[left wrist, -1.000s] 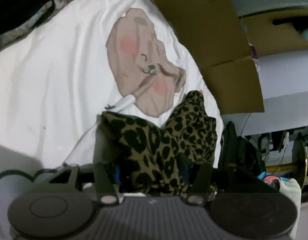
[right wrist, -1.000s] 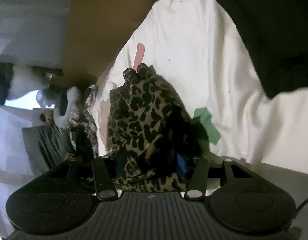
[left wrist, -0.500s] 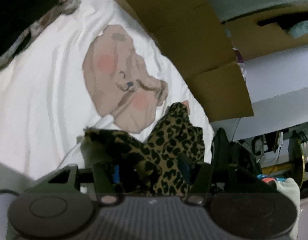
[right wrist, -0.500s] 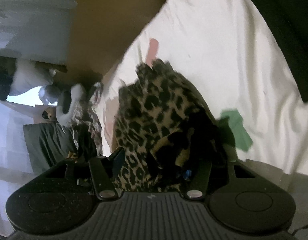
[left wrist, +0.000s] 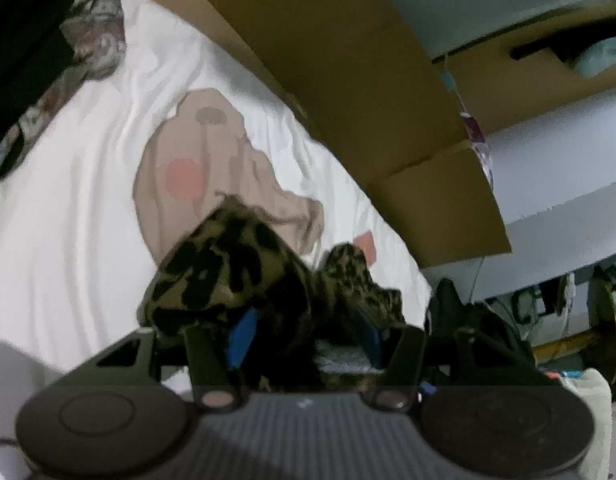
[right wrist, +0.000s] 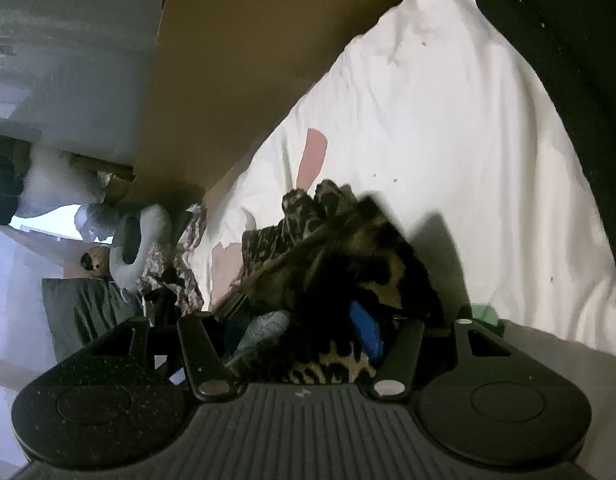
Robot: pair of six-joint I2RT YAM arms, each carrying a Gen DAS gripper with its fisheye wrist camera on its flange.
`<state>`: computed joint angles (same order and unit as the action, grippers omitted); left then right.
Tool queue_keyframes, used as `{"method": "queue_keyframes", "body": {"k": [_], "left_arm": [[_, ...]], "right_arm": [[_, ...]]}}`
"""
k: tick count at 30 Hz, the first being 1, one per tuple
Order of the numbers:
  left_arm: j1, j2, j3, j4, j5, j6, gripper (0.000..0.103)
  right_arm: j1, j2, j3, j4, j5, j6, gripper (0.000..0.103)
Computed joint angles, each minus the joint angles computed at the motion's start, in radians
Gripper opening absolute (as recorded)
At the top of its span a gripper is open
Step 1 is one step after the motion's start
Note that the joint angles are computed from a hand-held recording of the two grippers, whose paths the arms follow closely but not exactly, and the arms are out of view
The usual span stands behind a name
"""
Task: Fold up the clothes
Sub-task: 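Grasp the garment with the right gripper beside the left gripper, then lift the leopard-print garment with both grippers and spread it apart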
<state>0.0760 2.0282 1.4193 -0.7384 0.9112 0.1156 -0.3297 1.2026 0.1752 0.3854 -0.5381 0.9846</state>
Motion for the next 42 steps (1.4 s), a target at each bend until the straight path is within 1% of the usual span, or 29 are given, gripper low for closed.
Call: {"method": "queue_keyframes", "body": {"k": [4,9,11,18,21,24,27,28,31,35,37,42], "left_arm": [[-0.007,-0.008,-0.007,0.066,-0.025,-0.050,0.057],[0.001,-0.029,-0.020,0.083,-0.042,-0.057,0.057],[0.001,-0.039,-0.026,0.072,-0.051,-0.041,0.057],[-0.022,-0.099,-0.073,0.034,-0.106,0.049,0.057],[-0.047,-0.140,-0.114,0.032,-0.128,0.102,0.057],[-0.079,-0.173,-0.160,0.039,-0.164,0.141,0.056],[-0.120,-0.188,-0.202,0.068,-0.223,0.176,0.055],[-0.134,-0.191,-0.214,0.082,-0.246,0.183,0.053],[-0.160,-0.191,-0.238,0.131,-0.283,0.180,0.052],[-0.171,-0.169,-0.236,0.193,-0.329,0.154,0.052],[-0.171,-0.161,-0.231,0.225,-0.365,0.141,0.050],[-0.156,-0.158,-0.198,0.297,-0.428,0.150,0.050]], "right_arm": [[-0.024,0.004,0.029,-0.035,0.007,-0.036,0.062],[-0.045,-0.053,0.032,-0.082,0.008,-0.043,0.062],[-0.046,-0.089,0.028,-0.117,0.012,-0.052,0.062],[0.026,-0.280,0.030,-0.353,0.098,-0.116,0.062],[0.068,-0.354,0.036,-0.448,0.156,-0.139,0.062],[0.115,-0.382,0.054,-0.524,0.229,-0.168,0.062],[0.150,-0.387,0.067,-0.564,0.298,-0.194,0.062],[0.162,-0.374,0.076,-0.575,0.326,-0.208,0.062],[0.190,-0.325,0.102,-0.597,0.400,-0.244,0.062],[0.195,-0.238,0.105,-0.547,0.421,-0.275,0.058],[0.194,-0.192,0.113,-0.526,0.429,-0.287,0.052],[0.179,-0.156,0.144,-0.515,0.434,-0.317,0.052]]}}
